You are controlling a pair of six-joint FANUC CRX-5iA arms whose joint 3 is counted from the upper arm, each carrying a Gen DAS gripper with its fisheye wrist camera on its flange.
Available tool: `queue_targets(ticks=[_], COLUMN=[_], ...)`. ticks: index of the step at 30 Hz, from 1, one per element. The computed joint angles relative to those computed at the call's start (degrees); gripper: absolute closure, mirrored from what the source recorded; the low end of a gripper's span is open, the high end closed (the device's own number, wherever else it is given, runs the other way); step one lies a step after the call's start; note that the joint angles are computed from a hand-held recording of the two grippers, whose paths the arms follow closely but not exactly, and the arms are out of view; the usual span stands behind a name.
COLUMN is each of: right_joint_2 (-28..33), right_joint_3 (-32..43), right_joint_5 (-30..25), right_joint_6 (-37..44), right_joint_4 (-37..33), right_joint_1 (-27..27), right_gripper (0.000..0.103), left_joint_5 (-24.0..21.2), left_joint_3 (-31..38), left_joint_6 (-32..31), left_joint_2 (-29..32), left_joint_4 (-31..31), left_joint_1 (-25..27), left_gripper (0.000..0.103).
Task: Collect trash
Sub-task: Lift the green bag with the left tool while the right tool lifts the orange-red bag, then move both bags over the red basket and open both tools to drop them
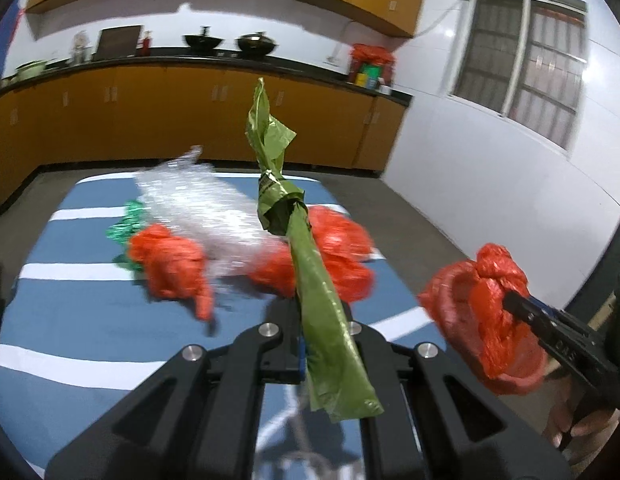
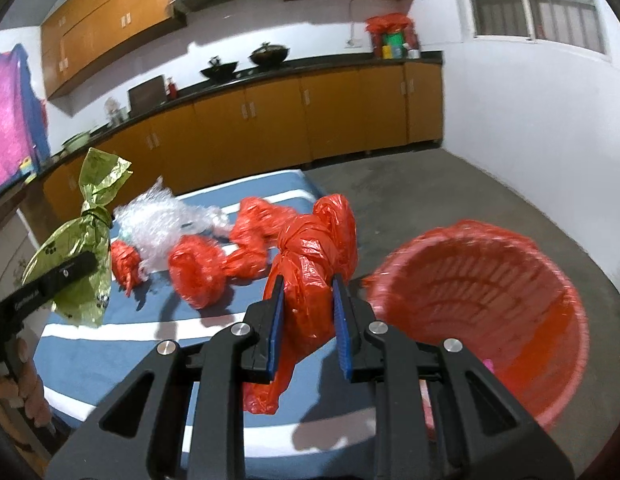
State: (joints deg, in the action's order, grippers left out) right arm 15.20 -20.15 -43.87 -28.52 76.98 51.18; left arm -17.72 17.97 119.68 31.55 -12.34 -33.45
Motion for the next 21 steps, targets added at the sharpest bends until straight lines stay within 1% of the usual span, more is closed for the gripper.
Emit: queue_targets(ticks=[6, 8, 15, 21], right_joint_2=[-3.1, -4.3, -7.7, -9.9], right_joint_3=[-3.1, -4.3, -8.3, -11.1], right_joint_5=[-7.9, -9.4, -12.8, -13.8], right_joint_6=[-1.8, -2.7, -6.7, -9.7], right_joint_4=[-0.9, -1.3, -2.5, -3.1], right_joint_1=[1.9, 2.2, 2.4, 1.8], right_gripper=[0.08, 0.08, 0.08, 0.08], left_joint_5=[2.9, 3.6, 5.0, 4.2], left_joint_3=[0.7, 0.9, 2.4, 5.2], left_joint_6=[-13.1, -17.7, -34.8, -45.2], left_joint_2=[2.6, 3.5, 7.1, 10.6], left_joint_4=[11.2, 15.3, 31.0, 40.7], left_joint_1=[-2.3, -3.1, -5.5, -7.5], left_gripper=[0.098, 0.098, 0.098, 0.098])
